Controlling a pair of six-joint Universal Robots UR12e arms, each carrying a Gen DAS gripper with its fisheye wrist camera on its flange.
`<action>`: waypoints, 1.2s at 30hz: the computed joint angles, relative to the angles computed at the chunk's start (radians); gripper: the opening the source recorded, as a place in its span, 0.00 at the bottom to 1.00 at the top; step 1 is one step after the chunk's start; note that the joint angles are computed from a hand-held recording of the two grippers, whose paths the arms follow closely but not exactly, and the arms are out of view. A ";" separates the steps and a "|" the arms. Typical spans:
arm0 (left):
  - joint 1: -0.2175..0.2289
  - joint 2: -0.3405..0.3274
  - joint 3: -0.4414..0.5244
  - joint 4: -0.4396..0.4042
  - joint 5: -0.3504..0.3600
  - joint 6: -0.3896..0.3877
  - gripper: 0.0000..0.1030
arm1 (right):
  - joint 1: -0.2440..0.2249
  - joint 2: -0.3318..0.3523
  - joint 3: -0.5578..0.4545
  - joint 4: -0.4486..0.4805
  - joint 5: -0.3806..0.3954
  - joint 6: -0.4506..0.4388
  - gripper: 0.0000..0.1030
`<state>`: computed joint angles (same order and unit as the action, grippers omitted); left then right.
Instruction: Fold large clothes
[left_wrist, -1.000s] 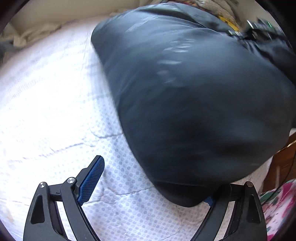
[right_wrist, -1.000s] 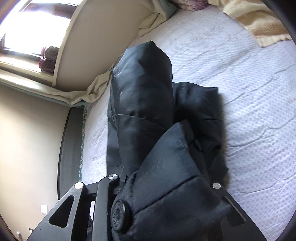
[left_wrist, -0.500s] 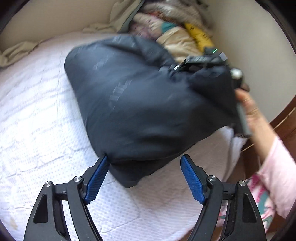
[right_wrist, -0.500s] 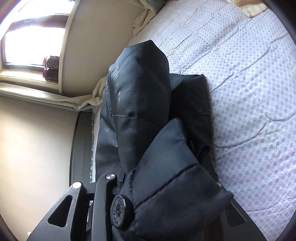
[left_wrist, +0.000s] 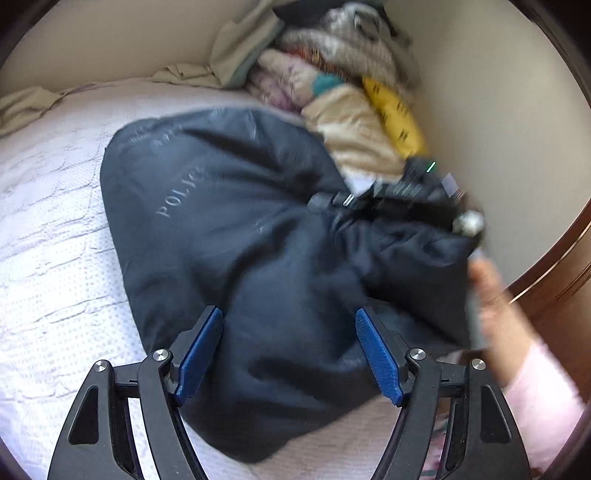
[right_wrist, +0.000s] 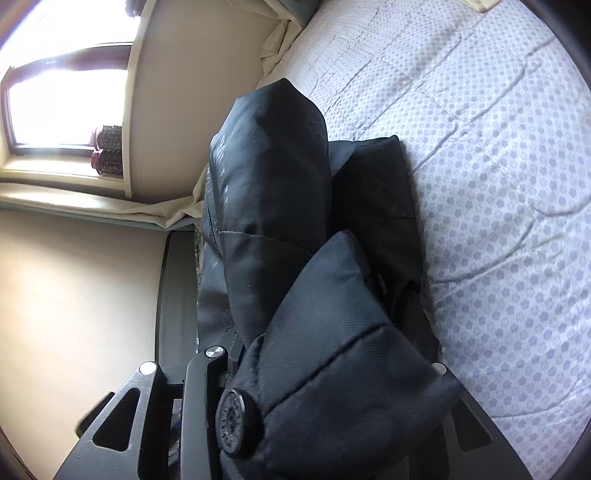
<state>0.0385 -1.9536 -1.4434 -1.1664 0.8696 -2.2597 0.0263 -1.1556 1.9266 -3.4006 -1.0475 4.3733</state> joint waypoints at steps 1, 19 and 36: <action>-0.007 0.000 -0.014 0.034 0.022 -0.003 0.76 | 0.000 -0.003 0.002 0.002 0.000 0.007 0.32; -0.035 0.005 -0.068 0.187 0.085 -0.073 0.86 | 0.214 -0.247 -0.135 0.605 -0.571 -0.510 0.50; -0.045 0.021 -0.098 0.242 0.092 -0.081 0.91 | 0.226 -0.206 -0.178 1.050 -0.703 -0.487 0.31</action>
